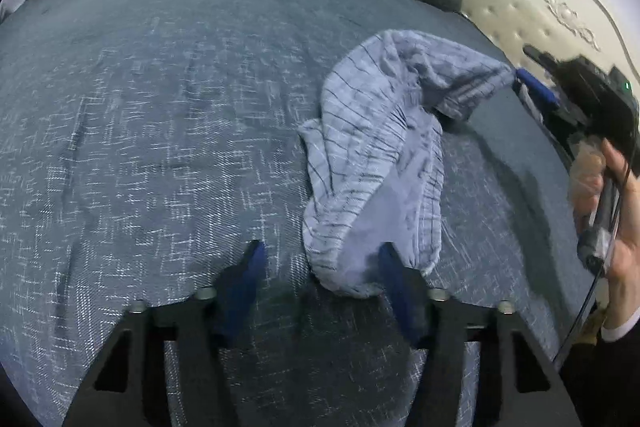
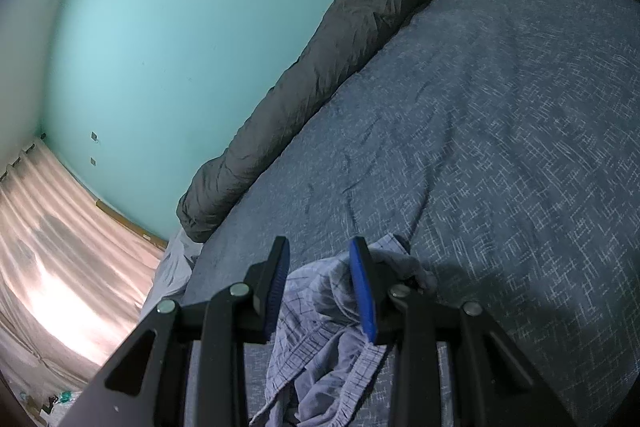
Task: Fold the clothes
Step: 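Grasp the shirt hem with the left gripper while the right gripper holds it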
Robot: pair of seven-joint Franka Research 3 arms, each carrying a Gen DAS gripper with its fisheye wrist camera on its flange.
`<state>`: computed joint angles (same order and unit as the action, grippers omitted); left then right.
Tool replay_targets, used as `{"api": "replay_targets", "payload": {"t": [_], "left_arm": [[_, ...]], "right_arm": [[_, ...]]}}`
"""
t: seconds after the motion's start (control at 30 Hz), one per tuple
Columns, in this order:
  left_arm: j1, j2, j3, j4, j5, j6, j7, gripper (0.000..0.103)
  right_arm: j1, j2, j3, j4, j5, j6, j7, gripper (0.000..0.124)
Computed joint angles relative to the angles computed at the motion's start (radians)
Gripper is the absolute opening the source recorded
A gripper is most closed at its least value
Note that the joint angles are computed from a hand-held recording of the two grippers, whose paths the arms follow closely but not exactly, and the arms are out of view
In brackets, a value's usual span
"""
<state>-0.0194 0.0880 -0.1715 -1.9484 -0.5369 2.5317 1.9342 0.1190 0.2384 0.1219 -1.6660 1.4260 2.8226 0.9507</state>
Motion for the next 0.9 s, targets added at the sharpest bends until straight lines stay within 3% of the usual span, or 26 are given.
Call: {"api": "replay_targets", "payload": {"t": [0.03,0.33,0.43,0.6,0.9], "left_arm": [[0.0,0.001,-0.001,0.0,-0.002,-0.006,0.008,0.028],[0.0,-0.015,-0.002,-0.011,-0.067,-0.005,0.052,0.005],[-0.002,-0.025,0.003,-0.009,-0.088,0.021,0.057,0.005],[0.001,-0.017,0.011,0.034,-0.104,0.068,0.041,0.005],[0.015,0.017,-0.002,0.106,-0.105,0.099,-0.001,0.005]], "right_arm": [[0.0,0.0,0.0,0.0,0.0,-0.001,0.001,0.031],[-0.004,0.001,-0.002,0.0,-0.01,-0.019,0.018,0.035],[-0.004,0.002,-0.004,0.003,-0.021,-0.026,0.03,0.041],[-0.003,0.018,-0.019,0.018,-0.191,-0.102,0.16,0.053],[0.011,0.049,-0.051,0.05,-0.564,-0.233,0.351,0.054]]}}
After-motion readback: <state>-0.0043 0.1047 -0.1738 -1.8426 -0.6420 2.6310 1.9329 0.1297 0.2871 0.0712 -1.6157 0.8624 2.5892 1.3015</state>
